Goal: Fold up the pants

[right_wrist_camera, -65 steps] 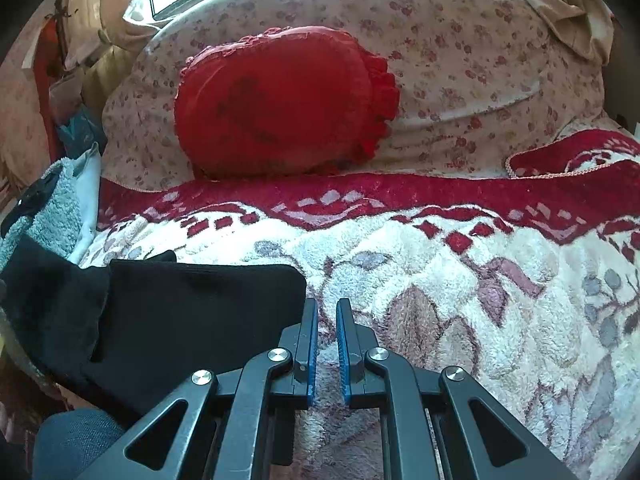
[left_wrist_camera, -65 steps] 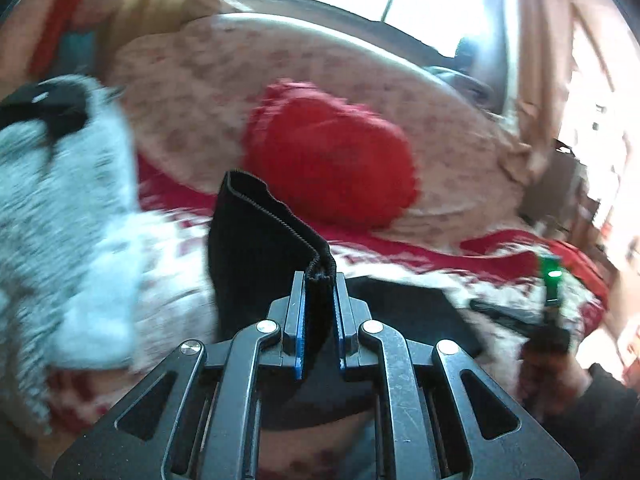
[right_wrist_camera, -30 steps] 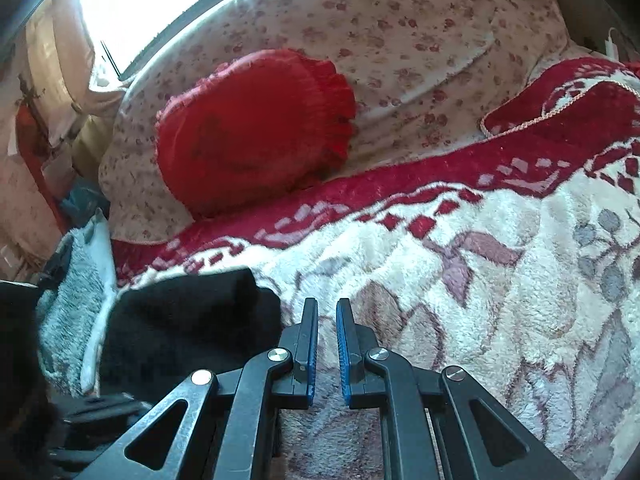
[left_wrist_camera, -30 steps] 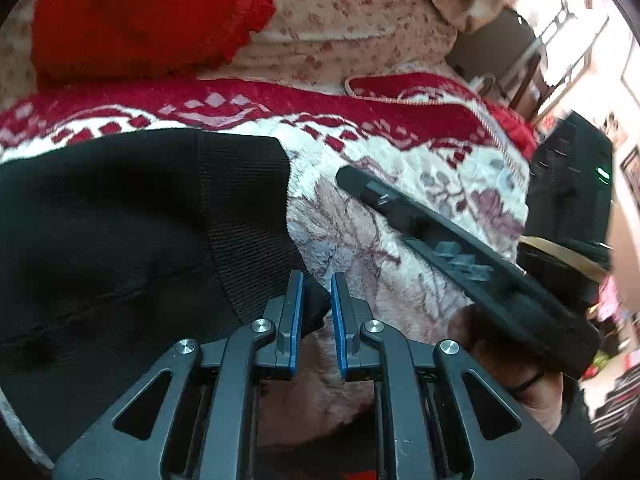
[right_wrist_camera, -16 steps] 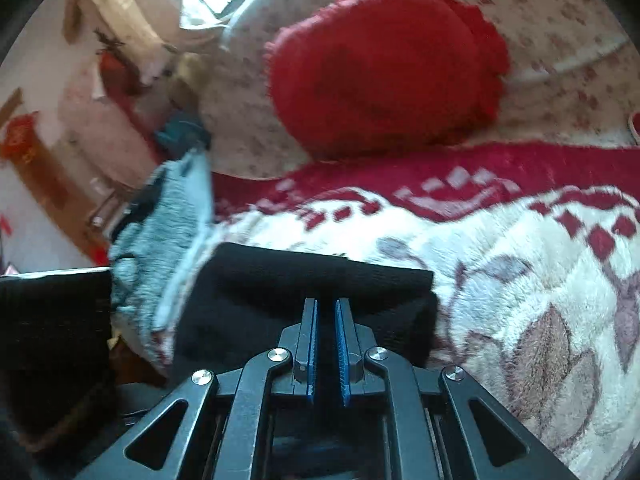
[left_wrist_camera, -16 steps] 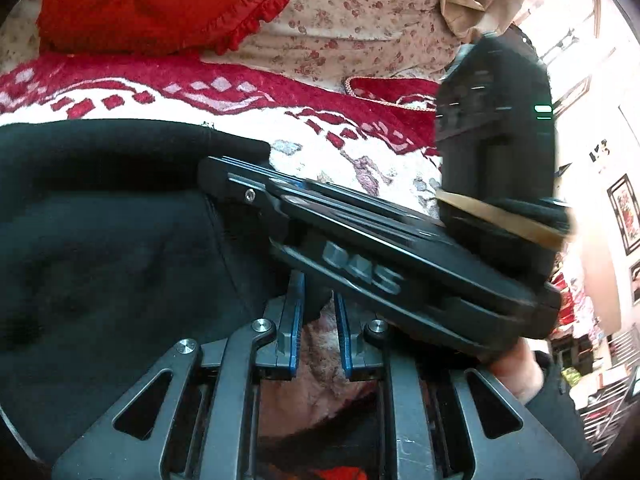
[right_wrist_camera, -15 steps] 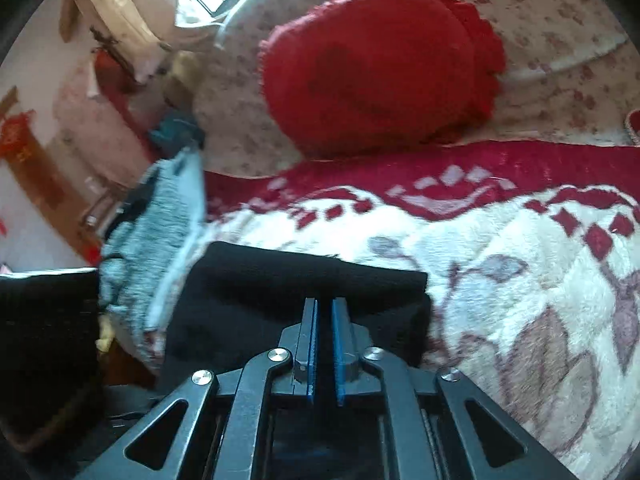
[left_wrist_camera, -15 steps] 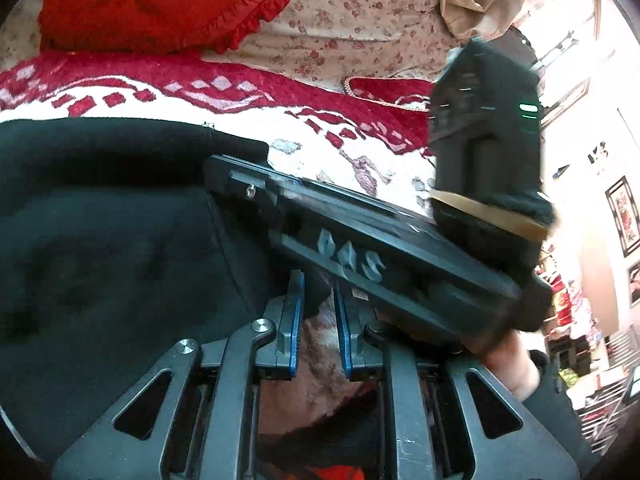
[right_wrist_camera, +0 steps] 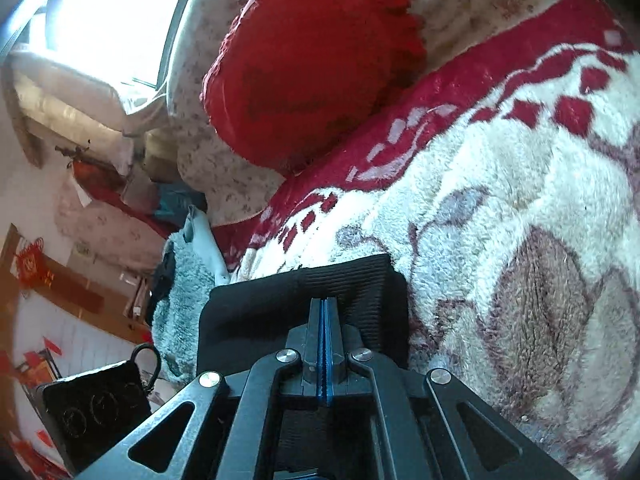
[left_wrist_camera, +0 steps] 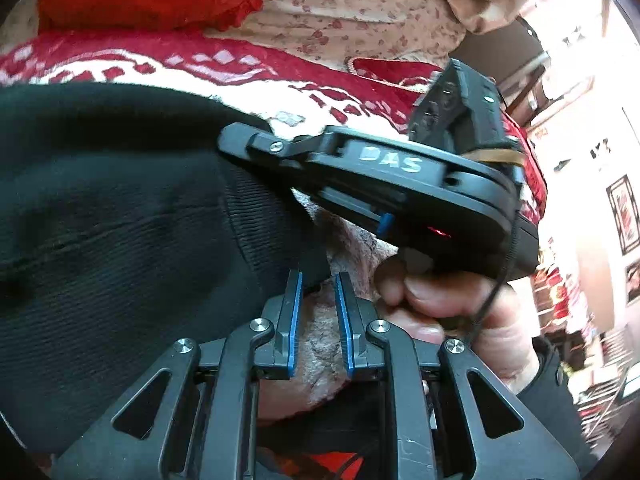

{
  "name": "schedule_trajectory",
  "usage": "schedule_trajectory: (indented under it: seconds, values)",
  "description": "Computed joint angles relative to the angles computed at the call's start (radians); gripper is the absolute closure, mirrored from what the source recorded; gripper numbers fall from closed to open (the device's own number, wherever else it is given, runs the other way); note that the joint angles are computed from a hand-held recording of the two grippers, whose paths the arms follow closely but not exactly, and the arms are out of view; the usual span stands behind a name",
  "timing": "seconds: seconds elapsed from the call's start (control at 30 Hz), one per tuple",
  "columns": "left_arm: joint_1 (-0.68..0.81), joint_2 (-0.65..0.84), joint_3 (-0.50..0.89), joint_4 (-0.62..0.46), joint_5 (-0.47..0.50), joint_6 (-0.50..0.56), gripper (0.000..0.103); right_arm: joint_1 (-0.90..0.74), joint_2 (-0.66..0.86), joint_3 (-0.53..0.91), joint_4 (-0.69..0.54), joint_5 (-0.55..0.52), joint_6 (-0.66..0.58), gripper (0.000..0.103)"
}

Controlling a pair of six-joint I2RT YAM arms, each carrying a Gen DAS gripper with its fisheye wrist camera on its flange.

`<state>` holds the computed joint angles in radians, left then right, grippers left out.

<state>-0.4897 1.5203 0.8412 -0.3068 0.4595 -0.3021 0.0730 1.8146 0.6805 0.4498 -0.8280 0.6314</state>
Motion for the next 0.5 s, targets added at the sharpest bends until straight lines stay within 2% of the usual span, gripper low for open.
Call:
schedule_trajectory:
  seconds: [0.1,0.2,0.3,0.33,0.4,0.5]
  values:
    - [0.051,-0.078,-0.051,-0.002,0.095,0.032,0.087,0.007,-0.002,0.0,0.003,0.007,0.001,0.103]
    - [0.187,-0.278,-0.155,-0.018,0.162,0.122,0.087,0.013,-0.022,-0.005,-0.016,0.03,-0.029,0.103]
    - [0.417,-0.442,-0.225,-0.103,0.239,0.298,0.087,0.022,-0.021,-0.002,-0.015,0.041,-0.038,0.103]
    - [0.512,-0.471,-0.246,-0.133,0.264,0.386,0.087,0.018,-0.023,-0.005,-0.015,0.039,-0.044,0.103]
    - [0.634,-0.427,-0.251,-0.192,0.328,0.523,0.087,0.02,-0.026,-0.007,-0.02,0.046,-0.057,0.103]
    - [0.703,-0.343,-0.257,-0.201,0.387,0.605,0.087,0.036,-0.035,-0.001,-0.034,0.075,-0.065,0.103]
